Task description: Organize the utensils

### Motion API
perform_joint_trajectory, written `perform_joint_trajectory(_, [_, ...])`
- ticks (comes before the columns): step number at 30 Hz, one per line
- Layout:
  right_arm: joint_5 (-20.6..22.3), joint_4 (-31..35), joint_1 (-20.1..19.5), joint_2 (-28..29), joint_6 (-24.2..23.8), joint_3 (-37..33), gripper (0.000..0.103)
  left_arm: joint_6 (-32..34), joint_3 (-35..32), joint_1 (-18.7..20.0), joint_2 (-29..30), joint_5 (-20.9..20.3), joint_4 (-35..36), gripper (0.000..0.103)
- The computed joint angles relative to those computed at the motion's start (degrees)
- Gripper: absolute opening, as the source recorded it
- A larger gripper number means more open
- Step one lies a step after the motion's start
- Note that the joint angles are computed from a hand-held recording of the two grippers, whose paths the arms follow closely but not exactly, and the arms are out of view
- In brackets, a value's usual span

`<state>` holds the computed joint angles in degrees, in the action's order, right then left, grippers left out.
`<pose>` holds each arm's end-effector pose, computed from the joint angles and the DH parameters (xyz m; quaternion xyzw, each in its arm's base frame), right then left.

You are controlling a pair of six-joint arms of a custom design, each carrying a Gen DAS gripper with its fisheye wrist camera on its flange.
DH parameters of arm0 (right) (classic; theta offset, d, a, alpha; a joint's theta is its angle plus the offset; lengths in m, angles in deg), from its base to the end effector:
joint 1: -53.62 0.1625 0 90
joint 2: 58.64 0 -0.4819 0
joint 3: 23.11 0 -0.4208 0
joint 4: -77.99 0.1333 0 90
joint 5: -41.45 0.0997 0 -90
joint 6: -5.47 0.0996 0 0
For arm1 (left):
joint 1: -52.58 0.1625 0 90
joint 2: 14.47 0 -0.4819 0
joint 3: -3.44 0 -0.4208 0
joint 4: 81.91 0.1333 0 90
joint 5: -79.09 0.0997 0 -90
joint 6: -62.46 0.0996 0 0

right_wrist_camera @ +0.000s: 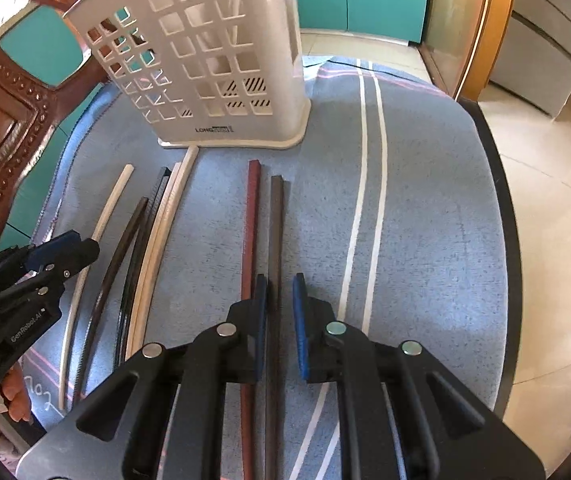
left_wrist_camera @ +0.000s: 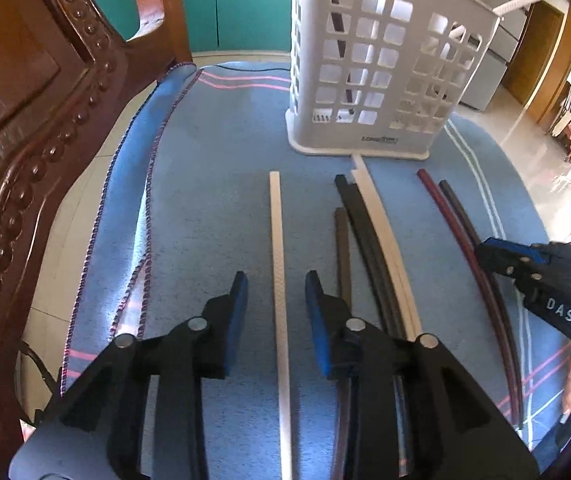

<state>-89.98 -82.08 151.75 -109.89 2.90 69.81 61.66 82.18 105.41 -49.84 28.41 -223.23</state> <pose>0.1713 -0.7222 0.2403 -0.0018 -0.9109 0.2458 0.3314 -0.3318 -0.7627 0.0900 0.2710 0.8998 -0.1709 0.2961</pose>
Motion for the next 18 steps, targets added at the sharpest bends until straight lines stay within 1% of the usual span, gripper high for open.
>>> perform_joint_trajectory(5, [-4.2,-3.4,1.0,2.2,-4.1,-0.6,0.013,1.3,-0.4,0.0,0.8,1.3,-0.1,0.032])
perform_joint_trajectory(9, [-6.5,-6.1,1.5,3.9,-6.1,-1.3,0.017,1.5,-0.1,-0.2,0.9,2.2,-0.4,0.041])
perform_joint_trajectory(13, [-7.9,-7.5,1.9,5.2,-6.6,-2.2,0.017,1.7,-0.2,0.0,1.0,2.0,-0.4,0.043])
perform_joint_trajectory(15, [-7.8,-7.6,1.8,5.3,-6.1,-2.4,0.018,1.7,-0.4,0.1,0.9,2.1,-0.4,0.047])
perform_joint_trajectory(18, [-7.9,-7.9,1.8,5.4,-6.0,-2.4,0.018,1.8,-0.9,0.5,1.2,1.9,-0.3,0.051])
